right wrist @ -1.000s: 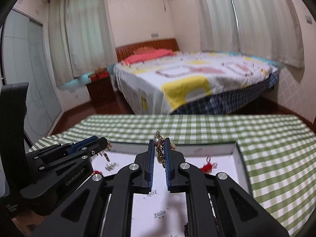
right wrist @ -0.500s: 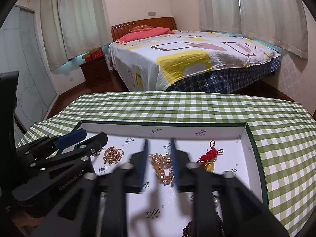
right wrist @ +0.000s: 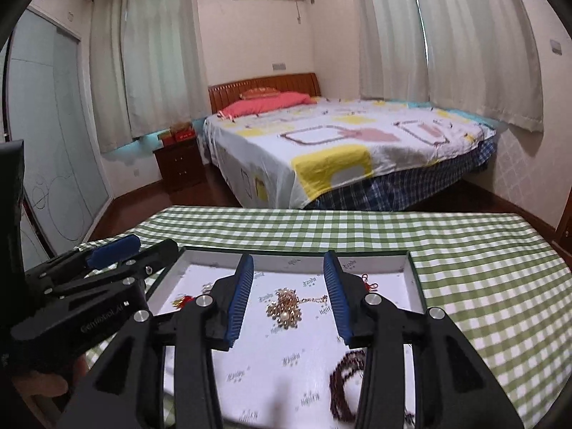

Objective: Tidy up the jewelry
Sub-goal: 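Open both tools to drop the pieces in the tray and withdraw, then grasp the rhinestone hair clip with the right tool while the left tool grasps the black cord pendant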

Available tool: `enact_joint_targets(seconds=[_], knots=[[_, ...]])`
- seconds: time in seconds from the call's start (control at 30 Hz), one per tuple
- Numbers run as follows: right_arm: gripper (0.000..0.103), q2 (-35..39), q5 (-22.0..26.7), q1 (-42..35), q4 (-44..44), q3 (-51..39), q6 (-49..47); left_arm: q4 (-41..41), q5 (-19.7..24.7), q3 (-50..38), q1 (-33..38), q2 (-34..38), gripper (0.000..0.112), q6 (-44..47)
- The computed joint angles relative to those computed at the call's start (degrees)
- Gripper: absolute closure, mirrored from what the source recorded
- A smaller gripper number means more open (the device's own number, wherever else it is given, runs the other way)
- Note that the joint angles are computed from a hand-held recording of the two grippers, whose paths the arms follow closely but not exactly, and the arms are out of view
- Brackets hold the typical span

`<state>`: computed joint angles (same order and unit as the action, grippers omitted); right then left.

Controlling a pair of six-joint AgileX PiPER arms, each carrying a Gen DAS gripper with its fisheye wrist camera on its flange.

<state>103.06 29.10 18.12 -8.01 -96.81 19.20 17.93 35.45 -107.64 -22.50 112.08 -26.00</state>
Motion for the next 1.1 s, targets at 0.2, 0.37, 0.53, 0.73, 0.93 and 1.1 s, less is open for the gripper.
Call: enact_joint_targets(seconds=[0.2, 0.37, 0.53, 0.73, 0.93, 1.1], knots=[[0.062, -8.7, -2.2, 2.4, -6.8, 9.8, 7.1, 4.2, -2.7, 10.3, -1.6, -8.4, 0.054, -5.7], [0.062, -14.0, -2.0, 4.6, -12.3, 16.8, 13.2, 7.8, -3.5, 18.4, -3.2, -14.1, 0.054, -10.0], [0.062, -17.4, -1.1, 6.5, -13.9, 23.6, 16.3, 9.0, -4.3, 26.2, -3.6, -18.3, 0.053, -13.0], [0.062, -18.8, -0.2, 8.7, -13.4, 29.0, 17.2, 9.1, -4.8, 34.8, -3.1, -22.4, 0.053, -15.3], [0.063, -17.8, 0.9, 10.3, -10.9, 30.9, 16.1, 10.6, -4.8, 40.4, -3.2, -25.1, 0.053, -17.5], [0.064, -15.5, 3.5, 10.7, -8.3, 29.1, 13.5, 9.6, -4.7, 42.0, -2.6, -25.5, 0.053, -16.6]])
